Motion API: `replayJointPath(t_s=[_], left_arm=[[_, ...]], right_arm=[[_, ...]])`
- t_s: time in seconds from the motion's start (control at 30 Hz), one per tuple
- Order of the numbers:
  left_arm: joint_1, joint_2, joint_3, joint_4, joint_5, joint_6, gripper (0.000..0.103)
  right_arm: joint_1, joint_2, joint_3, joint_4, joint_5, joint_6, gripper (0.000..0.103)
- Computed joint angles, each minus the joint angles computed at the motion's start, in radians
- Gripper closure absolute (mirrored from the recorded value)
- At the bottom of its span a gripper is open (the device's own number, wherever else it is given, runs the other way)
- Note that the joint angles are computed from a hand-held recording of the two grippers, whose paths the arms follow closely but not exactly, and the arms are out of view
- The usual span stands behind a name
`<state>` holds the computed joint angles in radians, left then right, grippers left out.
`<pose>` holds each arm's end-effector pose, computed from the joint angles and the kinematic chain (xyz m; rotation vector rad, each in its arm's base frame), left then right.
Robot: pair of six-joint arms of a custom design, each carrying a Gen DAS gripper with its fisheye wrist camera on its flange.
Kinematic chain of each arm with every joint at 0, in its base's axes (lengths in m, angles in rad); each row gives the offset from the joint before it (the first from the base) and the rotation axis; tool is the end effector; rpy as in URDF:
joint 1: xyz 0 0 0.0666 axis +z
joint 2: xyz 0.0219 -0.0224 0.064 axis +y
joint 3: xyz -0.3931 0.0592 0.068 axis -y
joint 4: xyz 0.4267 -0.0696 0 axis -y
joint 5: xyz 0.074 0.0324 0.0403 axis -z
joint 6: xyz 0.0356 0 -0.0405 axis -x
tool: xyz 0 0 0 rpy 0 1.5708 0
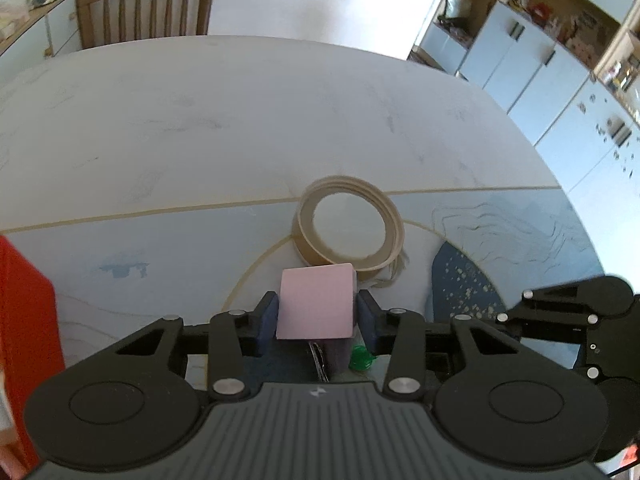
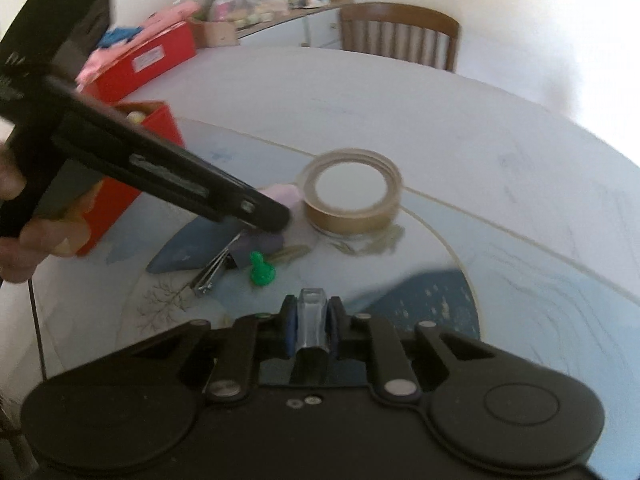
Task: Organize rigid objects
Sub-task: 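Carry the pink sponge and small jar over the red tin with both tools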
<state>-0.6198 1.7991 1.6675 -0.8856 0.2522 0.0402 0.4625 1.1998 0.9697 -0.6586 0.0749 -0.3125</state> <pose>0.5294 -0.3892 0.3497 0.8465 2.5057 -0.5603 0.3836 0.1878 0.3392 -0.1524 2.4673 0.2458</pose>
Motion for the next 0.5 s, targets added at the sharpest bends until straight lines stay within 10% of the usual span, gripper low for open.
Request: replayJointPath(t_s=[0.5], left_arm=[[0.038,-0.130,-0.080,0.005,0.023,0.092,0.062]], right_arm=[[0.005,-0.131,-0.038,-0.034,-0.011,-0.244,0.088]])
